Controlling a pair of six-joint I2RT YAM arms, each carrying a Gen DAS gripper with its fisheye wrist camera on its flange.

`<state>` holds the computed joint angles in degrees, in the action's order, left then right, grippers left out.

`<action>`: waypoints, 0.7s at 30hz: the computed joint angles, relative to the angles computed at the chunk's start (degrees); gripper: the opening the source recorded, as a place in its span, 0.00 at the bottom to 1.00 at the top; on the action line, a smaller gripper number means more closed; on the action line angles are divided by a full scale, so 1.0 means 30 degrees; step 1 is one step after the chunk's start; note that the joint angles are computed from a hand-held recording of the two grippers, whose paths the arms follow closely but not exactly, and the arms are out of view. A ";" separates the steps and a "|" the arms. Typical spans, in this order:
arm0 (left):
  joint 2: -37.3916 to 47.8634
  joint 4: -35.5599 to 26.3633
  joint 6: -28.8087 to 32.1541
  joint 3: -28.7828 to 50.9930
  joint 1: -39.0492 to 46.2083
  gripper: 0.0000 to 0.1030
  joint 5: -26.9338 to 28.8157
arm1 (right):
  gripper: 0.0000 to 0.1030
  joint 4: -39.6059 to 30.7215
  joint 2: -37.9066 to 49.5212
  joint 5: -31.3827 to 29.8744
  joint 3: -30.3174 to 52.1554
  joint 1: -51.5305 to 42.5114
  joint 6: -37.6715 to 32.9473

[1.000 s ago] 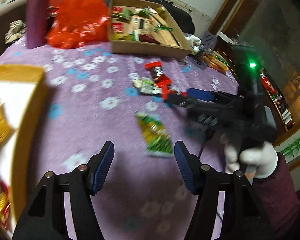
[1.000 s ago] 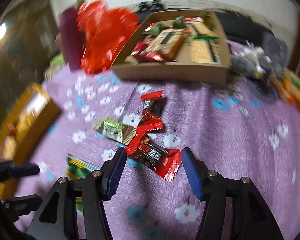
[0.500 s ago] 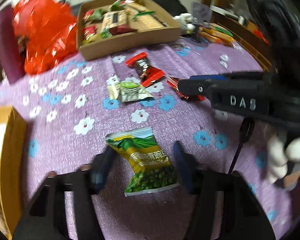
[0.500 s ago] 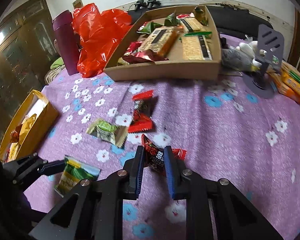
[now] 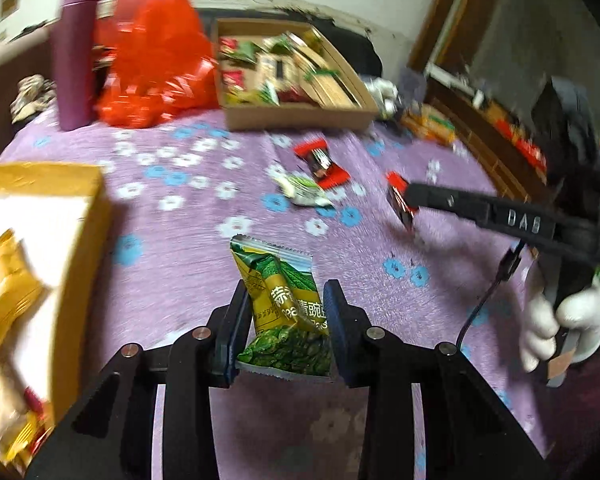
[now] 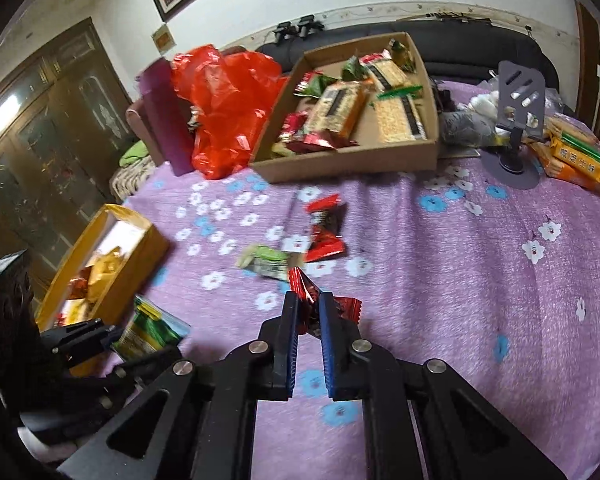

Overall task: Organize snacks
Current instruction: 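Carry both items over the white tray and release them inside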

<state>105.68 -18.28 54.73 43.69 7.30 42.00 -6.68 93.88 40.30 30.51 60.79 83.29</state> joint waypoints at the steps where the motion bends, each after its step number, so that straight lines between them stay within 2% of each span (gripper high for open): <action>1: 0.0037 -0.0856 0.0416 0.0478 0.0730 0.32 0.0384 | 0.10 -0.0277 0.0064 0.0107 0.0414 0.0207 -0.0010; 7: 0.1190 -0.4706 0.2161 0.3887 0.4987 0.33 0.2179 | 0.10 -0.1098 0.1289 0.0259 0.3561 0.0867 -0.1388; 14: 0.3981 -0.6154 0.2018 0.7883 0.8266 0.33 0.2835 | 0.10 -0.0661 0.4986 -0.0745 0.8955 0.0783 -0.4551; 21: 0.6556 -0.7624 0.2341 1.1073 0.9927 0.33 0.3009 | 0.10 -0.1923 0.8701 -0.1794 1.4937 0.0621 -0.6901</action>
